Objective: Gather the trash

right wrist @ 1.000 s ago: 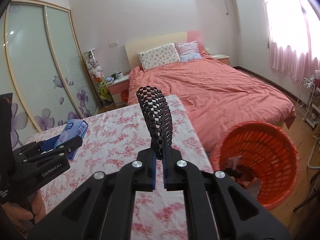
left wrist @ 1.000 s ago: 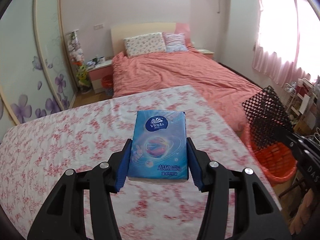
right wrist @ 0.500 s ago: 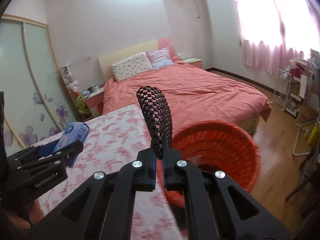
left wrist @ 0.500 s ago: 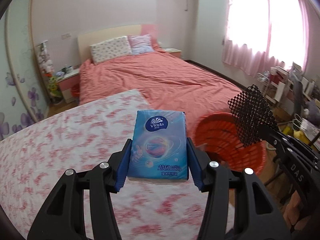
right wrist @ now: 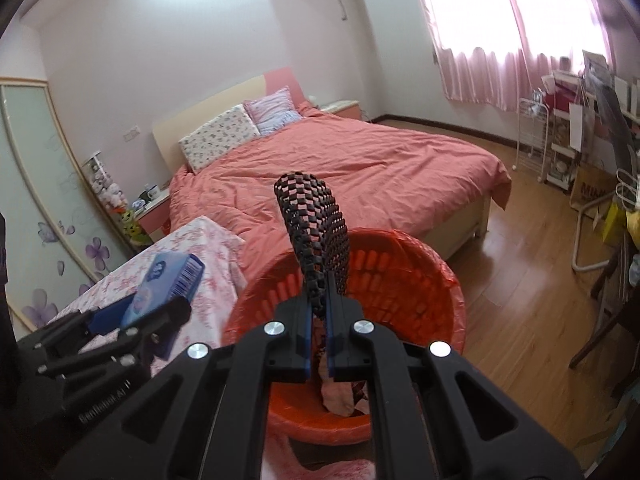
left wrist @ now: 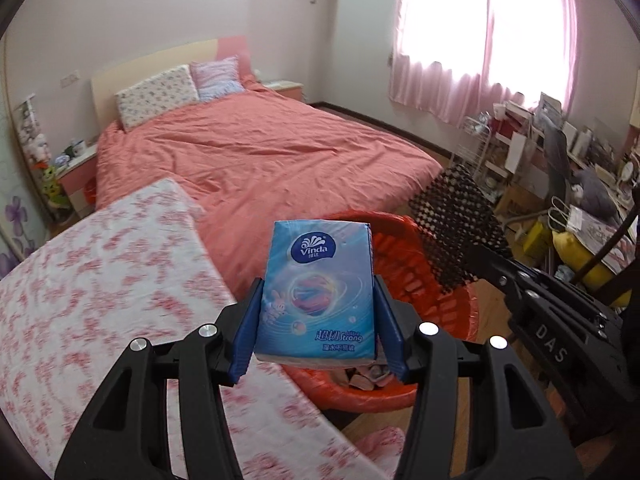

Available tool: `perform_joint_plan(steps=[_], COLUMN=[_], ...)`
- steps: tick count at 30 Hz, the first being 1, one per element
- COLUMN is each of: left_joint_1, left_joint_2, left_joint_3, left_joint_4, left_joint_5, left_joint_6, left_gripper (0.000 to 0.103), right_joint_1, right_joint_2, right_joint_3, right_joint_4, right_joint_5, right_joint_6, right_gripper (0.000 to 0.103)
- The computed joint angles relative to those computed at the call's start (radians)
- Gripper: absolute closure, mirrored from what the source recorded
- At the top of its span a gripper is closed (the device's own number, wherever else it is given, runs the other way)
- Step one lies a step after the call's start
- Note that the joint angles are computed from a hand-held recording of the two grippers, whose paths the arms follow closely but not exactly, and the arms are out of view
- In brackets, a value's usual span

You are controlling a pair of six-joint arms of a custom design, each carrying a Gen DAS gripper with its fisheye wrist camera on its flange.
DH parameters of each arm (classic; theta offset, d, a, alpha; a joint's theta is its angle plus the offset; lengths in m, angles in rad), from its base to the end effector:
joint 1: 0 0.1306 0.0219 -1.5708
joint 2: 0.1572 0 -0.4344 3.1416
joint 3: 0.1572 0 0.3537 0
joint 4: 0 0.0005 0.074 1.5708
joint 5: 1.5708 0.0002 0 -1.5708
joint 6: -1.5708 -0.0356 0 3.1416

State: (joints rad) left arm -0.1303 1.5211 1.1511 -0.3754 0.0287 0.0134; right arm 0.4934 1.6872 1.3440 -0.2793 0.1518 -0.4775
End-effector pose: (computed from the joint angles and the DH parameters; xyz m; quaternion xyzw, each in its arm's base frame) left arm 0.4744 -0.0637 0.3601 0.0593 0.9140 -0.0419 0.3991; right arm 0.4968 0.2605 0.3660 0.0276 0.8874 0.1528 0.4341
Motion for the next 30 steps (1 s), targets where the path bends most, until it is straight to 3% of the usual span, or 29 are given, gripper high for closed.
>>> perform_joint_plan(steps=[2,4,6,10,14,21,23,30], left_joint_1=[-0.016,-0.024,-0.021,-0.01,0.011,0.072,0.091,0.15], left_joint_2=[0.026,0.052,0.067,0.07,0.028,-0.169,-0.224,-0.423], left_joint_3=[0.014,0.028,0.03,0.027,-0.011,-0.179,-0.223,-0.379], left_joint_4=[-0.008,-0.021,-0.025,-0.046,-0.038,0.066,0.097,0.164], left_joint_5=[-0.009,-0.027,-0.049,-0.067,-0.079,-0.156,-0.179,-0.305], left_joint_6=[0.002,0.007,0.017,0.035,0.04,0.035,0.035,0.032], left_gripper=[0.048,0.035,0.03,0.03,0.03,0.014,0.009,0.002], right_joint_1=[-0.016,-0.033,-0.048,-0.055,-0.033,0.075,0.12,0.281], right_joint_2=[0.023,0.044,0.062,0.07,0.033,-0.073,-0.111,-0.203], right_joint_3=[0.018,0.03,0.038,0.034,-0.009,-0.105,-0.142,-0.202], right_joint_4=[-0.006,-0.011,-0.012,-0.02,0.012,0.1,0.128,0.134], right_joint_5=[-0.026,-0.042,-0.067,-0.056,-0.018,0.113,0.169,0.467], right_joint_6=[-0.01,-0.03,-0.043,-0.036,-0.02,0.042,0.053,0.099], right_gripper=[0.092,0.086,0.07,0.066,0.047,0.012,0.007,0.004])
